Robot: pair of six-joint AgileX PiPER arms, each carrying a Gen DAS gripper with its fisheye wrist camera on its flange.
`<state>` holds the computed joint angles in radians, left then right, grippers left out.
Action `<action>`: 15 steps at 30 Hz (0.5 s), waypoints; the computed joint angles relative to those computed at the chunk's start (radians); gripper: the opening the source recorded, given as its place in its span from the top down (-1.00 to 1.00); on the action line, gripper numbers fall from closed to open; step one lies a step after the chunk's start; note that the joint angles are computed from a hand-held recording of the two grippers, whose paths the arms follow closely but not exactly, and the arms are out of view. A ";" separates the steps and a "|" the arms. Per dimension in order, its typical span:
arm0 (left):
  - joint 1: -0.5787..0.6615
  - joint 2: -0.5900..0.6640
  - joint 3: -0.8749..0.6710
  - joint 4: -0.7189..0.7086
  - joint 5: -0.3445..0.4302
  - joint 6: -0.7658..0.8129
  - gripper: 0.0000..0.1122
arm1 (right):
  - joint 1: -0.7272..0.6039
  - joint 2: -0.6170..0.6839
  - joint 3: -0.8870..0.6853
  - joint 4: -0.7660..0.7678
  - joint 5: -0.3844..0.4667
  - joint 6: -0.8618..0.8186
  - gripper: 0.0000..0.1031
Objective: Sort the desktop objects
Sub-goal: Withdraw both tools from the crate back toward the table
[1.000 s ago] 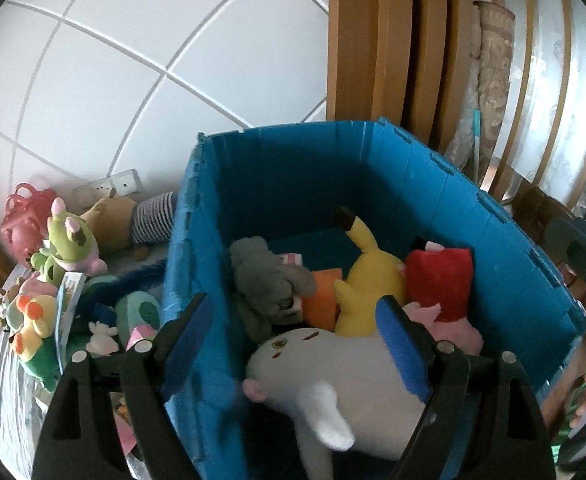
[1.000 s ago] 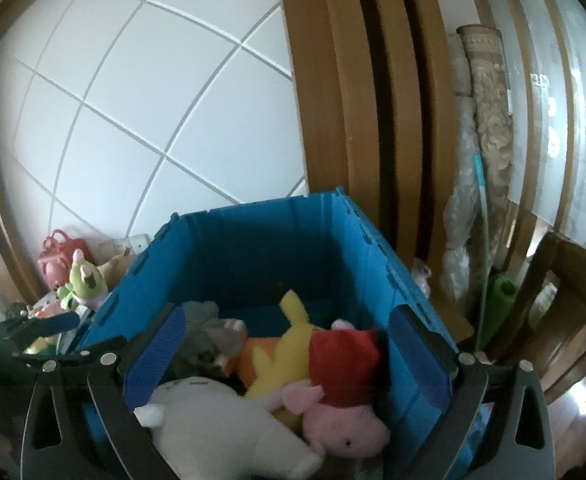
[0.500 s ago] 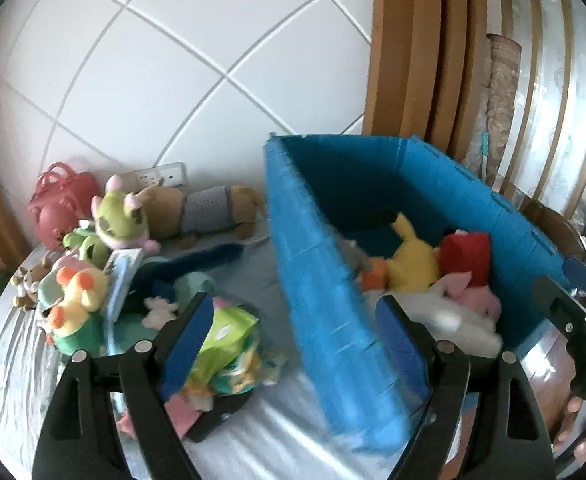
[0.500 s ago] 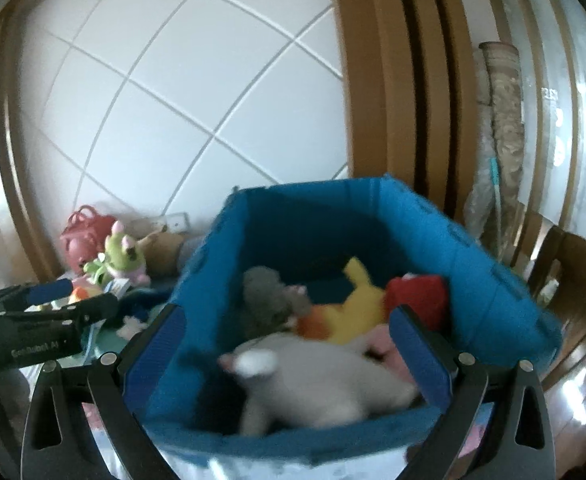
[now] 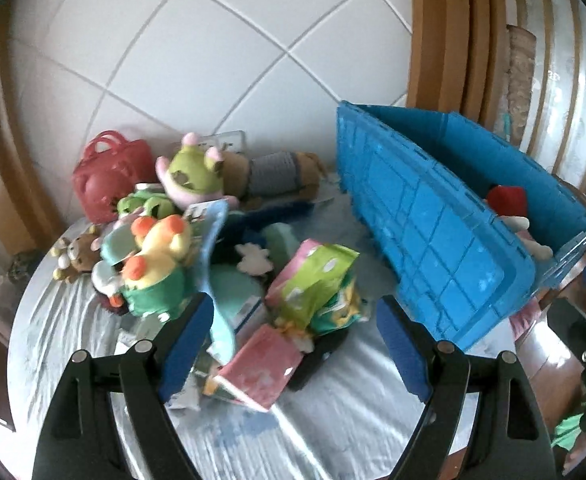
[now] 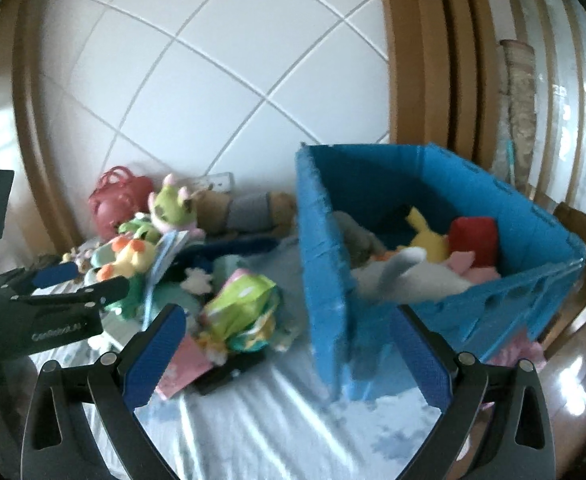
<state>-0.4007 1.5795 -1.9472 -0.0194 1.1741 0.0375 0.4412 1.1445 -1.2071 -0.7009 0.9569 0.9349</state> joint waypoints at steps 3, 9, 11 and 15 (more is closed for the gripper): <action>0.025 -0.058 0.065 0.002 -0.027 -0.007 -0.48 | 0.079 -0.002 0.003 -0.046 0.034 0.040 -0.99; -0.004 -0.104 0.122 0.066 -0.036 -0.049 -0.48 | 0.091 -0.036 0.019 -0.046 0.034 0.035 -0.99; -0.011 -0.115 0.139 0.062 -0.039 -0.056 -0.48 | 0.075 -0.045 0.024 -0.028 0.027 0.012 -0.99; -0.035 -0.135 0.171 0.075 -0.046 -0.084 -0.48 | 0.059 -0.064 0.038 -0.012 0.021 -0.006 -0.99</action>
